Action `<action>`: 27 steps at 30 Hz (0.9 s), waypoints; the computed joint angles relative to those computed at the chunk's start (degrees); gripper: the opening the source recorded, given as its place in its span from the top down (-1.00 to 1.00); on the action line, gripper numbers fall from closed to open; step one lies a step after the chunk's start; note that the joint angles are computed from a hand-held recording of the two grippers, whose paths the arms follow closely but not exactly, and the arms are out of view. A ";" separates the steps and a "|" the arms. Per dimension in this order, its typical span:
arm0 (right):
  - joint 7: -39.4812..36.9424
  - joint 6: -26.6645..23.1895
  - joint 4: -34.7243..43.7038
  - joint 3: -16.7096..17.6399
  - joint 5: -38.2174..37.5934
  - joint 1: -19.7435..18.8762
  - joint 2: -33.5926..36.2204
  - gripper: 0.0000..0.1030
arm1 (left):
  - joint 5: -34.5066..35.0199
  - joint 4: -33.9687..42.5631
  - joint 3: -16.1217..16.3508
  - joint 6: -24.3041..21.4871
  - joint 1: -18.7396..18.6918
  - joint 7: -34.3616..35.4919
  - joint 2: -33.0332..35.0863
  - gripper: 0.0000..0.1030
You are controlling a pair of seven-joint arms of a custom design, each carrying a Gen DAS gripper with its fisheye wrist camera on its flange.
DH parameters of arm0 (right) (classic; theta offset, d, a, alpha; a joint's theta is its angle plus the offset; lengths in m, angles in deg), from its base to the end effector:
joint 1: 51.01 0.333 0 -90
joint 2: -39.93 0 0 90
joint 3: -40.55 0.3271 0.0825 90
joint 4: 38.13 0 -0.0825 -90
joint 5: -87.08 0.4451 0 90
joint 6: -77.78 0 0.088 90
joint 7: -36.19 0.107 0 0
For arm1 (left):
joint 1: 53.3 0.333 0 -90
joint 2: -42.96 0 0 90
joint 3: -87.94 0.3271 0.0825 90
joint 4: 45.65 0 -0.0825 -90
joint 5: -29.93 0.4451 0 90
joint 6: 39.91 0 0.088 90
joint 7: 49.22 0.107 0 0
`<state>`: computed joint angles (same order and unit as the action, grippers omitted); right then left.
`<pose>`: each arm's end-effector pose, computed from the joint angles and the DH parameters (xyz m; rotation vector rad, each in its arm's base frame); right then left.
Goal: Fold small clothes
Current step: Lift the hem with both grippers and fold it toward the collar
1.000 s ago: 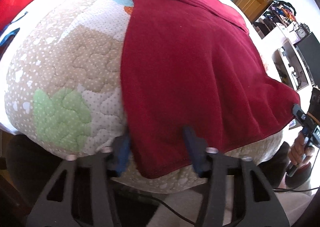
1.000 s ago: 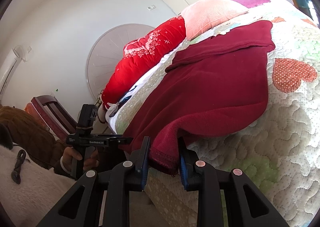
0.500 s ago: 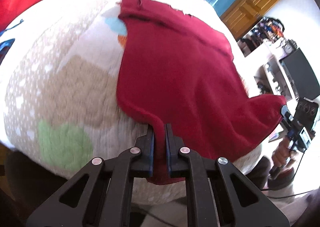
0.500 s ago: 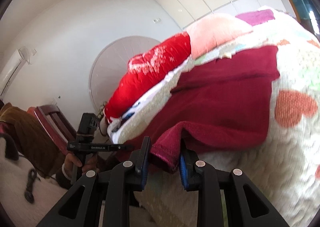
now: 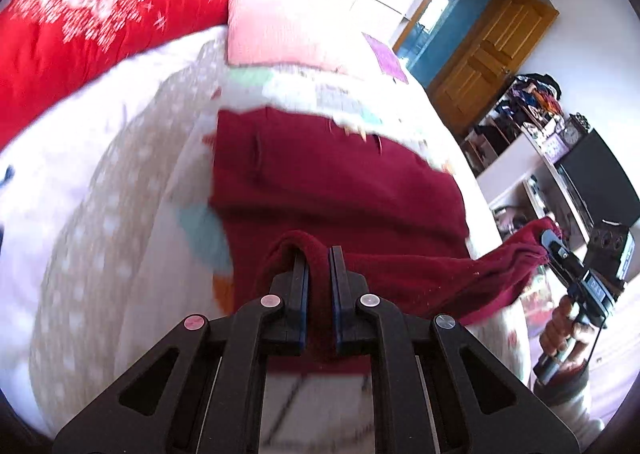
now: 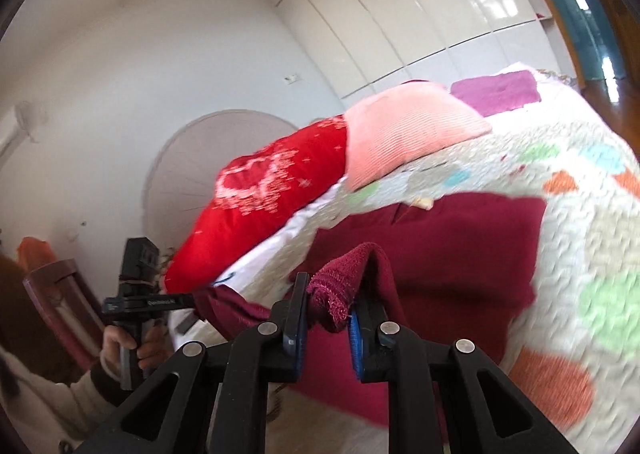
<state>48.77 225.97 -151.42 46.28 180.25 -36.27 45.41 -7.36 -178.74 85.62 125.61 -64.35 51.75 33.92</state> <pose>0.6281 0.2134 0.4420 -1.6398 1.0711 -0.0341 0.5677 -0.0990 0.4565 -2.0656 1.7833 -1.0876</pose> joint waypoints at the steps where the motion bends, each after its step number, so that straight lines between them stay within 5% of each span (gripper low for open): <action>1: 0.99 1.09 1.76 0.00 -1.20 0.16 1.34 0.70 | 1.52 2.17 -0.26 0.44 0.50 -0.99 2.15 0.85; 10: 18.46 10.08 22.85 1.93 -19.18 -0.11 18.78 0.70 | 17.62 19.61 -3.23 -0.79 7.13 -14.45 18.56 0.85; 24: 51.17 7.58 49.83 -1.46 -45.44 0.92 41.46 0.71 | 28.32 38.40 -8.95 -8.87 13.31 -25.18 34.93 0.85; 26: 55.37 6.63 53.08 -1.91 -48.24 0.90 43.92 0.55 | 27.34 40.47 -10.09 -11.12 14.57 -26.01 36.45 0.83; 27: 57.32 6.69 53.87 -2.23 -49.61 1.03 44.50 0.18 | 25.90 40.76 -11.25 -11.43 15.74 -25.28 36.75 0.83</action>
